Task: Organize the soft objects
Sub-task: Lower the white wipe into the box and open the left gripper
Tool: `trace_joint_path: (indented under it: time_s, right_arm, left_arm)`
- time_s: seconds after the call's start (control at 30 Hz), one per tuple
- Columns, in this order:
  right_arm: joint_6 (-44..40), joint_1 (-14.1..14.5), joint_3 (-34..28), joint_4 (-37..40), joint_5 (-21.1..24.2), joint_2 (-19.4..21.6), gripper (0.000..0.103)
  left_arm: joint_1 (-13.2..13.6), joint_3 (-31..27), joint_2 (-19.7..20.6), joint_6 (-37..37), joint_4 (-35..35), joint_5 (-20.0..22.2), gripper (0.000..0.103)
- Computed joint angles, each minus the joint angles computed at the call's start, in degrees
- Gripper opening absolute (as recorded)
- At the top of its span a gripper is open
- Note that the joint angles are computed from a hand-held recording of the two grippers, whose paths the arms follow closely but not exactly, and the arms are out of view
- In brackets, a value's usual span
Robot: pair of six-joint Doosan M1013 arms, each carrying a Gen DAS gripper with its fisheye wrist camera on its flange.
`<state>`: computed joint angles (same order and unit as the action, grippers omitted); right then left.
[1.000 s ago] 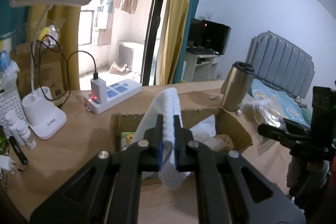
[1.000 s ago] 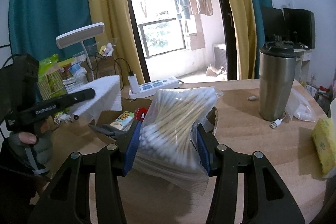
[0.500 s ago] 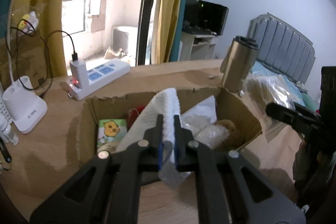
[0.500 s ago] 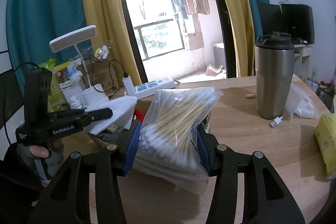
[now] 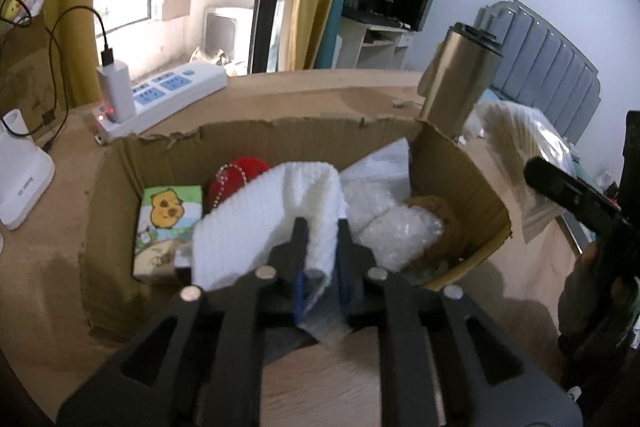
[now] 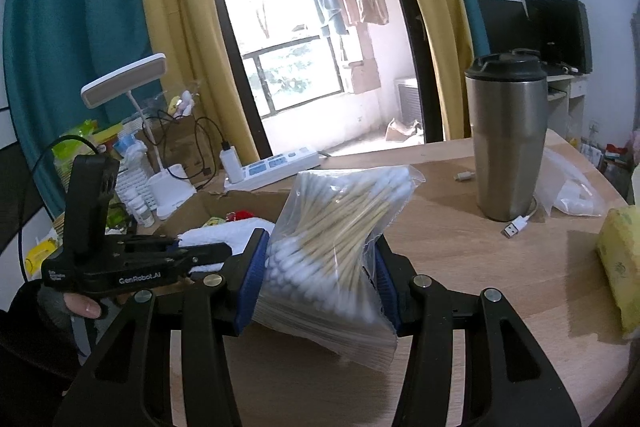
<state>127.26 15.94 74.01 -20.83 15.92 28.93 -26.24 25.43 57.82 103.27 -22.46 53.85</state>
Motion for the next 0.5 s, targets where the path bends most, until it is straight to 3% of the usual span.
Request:
trace_joint_path:
  time_s: [0.07, 0.13, 0.17, 0.2, 0.5]
  right_arm:
    - [0.43, -0.04, -0.13, -0.46, 0.29, 0.07, 0.052]
    - [0.74, -0.06, -0.27, -0.79, 0.55, 0.15, 0.053]
    - [1.04, 0.0, -0.38, -1.13, 0.71, 0.21, 0.053]
    - [1.14, 0.06, -0.58, -1.33, 0.95, 0.29, 0.053]
    - [-1.58, 0.87, -3.11, -0.34, 3.09, 1.3, 0.053]
  left_arm:
    - [0.13, 0.0, -0.11, 0.09, -0.82, 0.27, 0.025]
    - [0.25, 0.43, -0.45, 0.58, -1.69, 0.18, 0.04]
    - [0.4, 1.11, -0.86, 1.11, -2.52, -0.12, 0.056]
    - [0.57, 1.94, -1.31, 1.85, -3.89, -0.69, 0.064]
    - [1.57, 8.84, -5.38, 6.55, -7.38, -5.46, 0.067]
